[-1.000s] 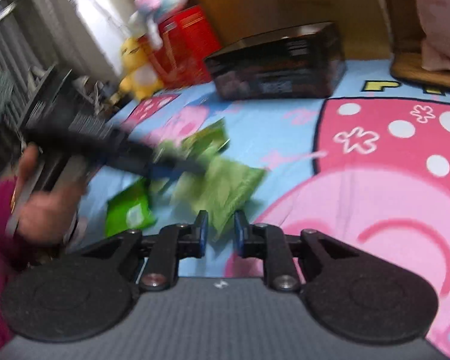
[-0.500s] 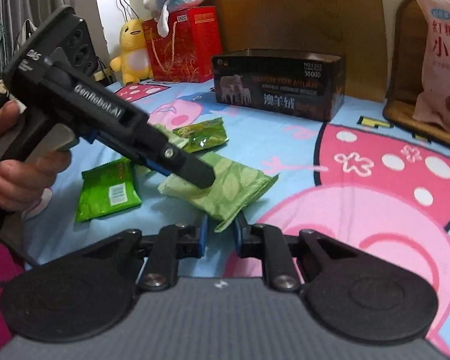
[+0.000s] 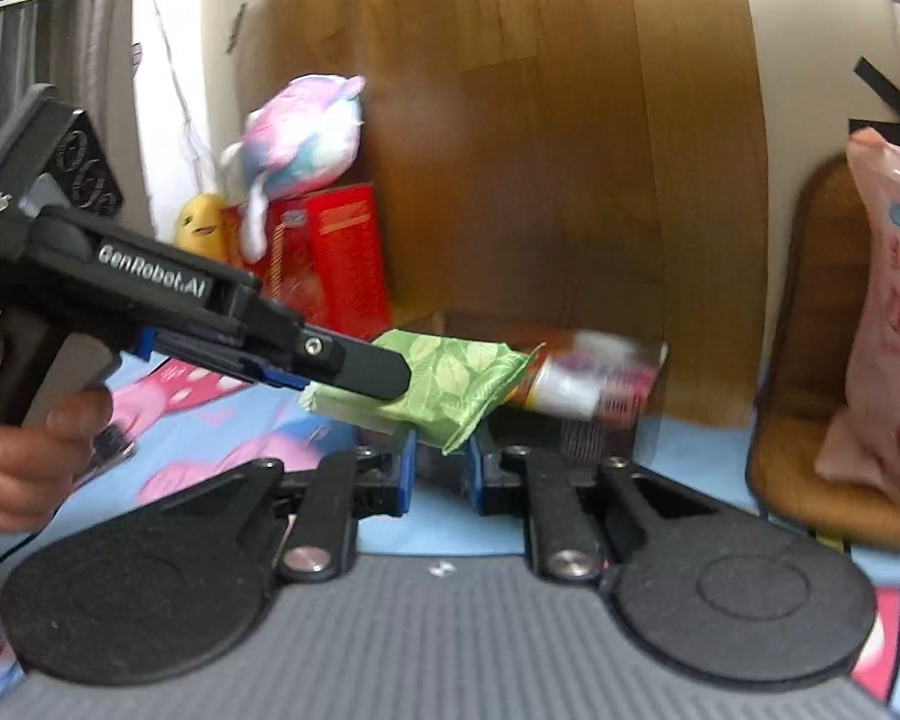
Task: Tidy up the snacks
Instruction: 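Lower the green packet into the black box and open, then grasp another light green pastry packet with the left tool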
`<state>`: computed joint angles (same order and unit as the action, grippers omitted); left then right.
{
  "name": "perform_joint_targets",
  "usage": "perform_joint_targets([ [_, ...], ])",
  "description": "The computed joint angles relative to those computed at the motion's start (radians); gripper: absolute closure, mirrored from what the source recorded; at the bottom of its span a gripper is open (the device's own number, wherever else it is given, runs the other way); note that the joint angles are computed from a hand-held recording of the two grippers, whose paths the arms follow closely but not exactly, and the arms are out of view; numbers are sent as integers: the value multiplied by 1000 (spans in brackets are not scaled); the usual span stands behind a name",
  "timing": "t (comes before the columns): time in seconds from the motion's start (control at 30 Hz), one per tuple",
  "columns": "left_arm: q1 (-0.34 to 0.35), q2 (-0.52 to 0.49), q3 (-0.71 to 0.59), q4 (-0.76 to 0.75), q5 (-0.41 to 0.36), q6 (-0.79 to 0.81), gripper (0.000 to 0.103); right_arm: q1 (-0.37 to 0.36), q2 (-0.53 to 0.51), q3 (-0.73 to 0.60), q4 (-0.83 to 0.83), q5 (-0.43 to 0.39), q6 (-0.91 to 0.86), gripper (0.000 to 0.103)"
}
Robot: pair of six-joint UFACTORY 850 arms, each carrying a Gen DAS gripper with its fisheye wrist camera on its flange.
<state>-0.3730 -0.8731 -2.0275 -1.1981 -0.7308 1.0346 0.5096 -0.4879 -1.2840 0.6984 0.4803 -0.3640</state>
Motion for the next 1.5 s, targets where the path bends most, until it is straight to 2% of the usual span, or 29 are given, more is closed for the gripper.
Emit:
perform_joint_targets([
  [0.13, -18, -115, -196, 126, 73, -115, 68, -38, -89, -122, 36, -37, -9, 82],
  [0.23, -39, -203, -337, 275, 136, -228, 68, -47, -152, -211, 221, -45, -156, 79],
  [0.27, -49, -214, -352, 341, 178, -277, 68, -41, -166, -230, 306, -23, -224, 78],
  [0.33, -67, -212, -345, 464, 239, -381, 68, -33, -167, -228, 360, 11, -234, 74],
  [0.4, -70, -174, -275, 474, 287, -387, 66, -21, -145, -192, 323, 33, -160, 71],
  [0.57, -77, -36, -35, 361, 421, -237, 65, 35, -75, -88, 351, 121, -117, 68],
  [0.73, -72, 86, 171, 153, 517, 13, 61, 104, -6, 39, 352, 203, 11, 68],
  [0.9, -61, 160, 308, 10, 557, 186, 61, 152, 17, 96, 398, 192, 43, 68],
  [1.0, -56, 189, 363, -5, 573, 214, 61, 171, 21, 114, 432, 173, 46, 67],
  [1.07, -47, 208, 398, -36, 569, 247, 61, 178, 31, 133, 407, 152, 85, 66],
  [1.13, -30, 228, 434, -102, 549, 316, 61, 177, 52, 167, 266, 123, 193, 66],
  [1.2, -2, 253, 479, -150, 499, 352, 61, 178, 79, 206, 90, 93, 314, 49],
  [1.27, 40, 281, 528, -186, 395, 372, 61, 190, 95, 224, 17, 63, 322, 42],
  [1.37, 107, 307, 581, -171, 188, 389, 61, 212, 100, 227, -26, 6, 271, 42],
  [1.5, 168, 316, 620, -106, -8, 366, 61, 214, 75, 188, -122, -130, 280, 42],
])
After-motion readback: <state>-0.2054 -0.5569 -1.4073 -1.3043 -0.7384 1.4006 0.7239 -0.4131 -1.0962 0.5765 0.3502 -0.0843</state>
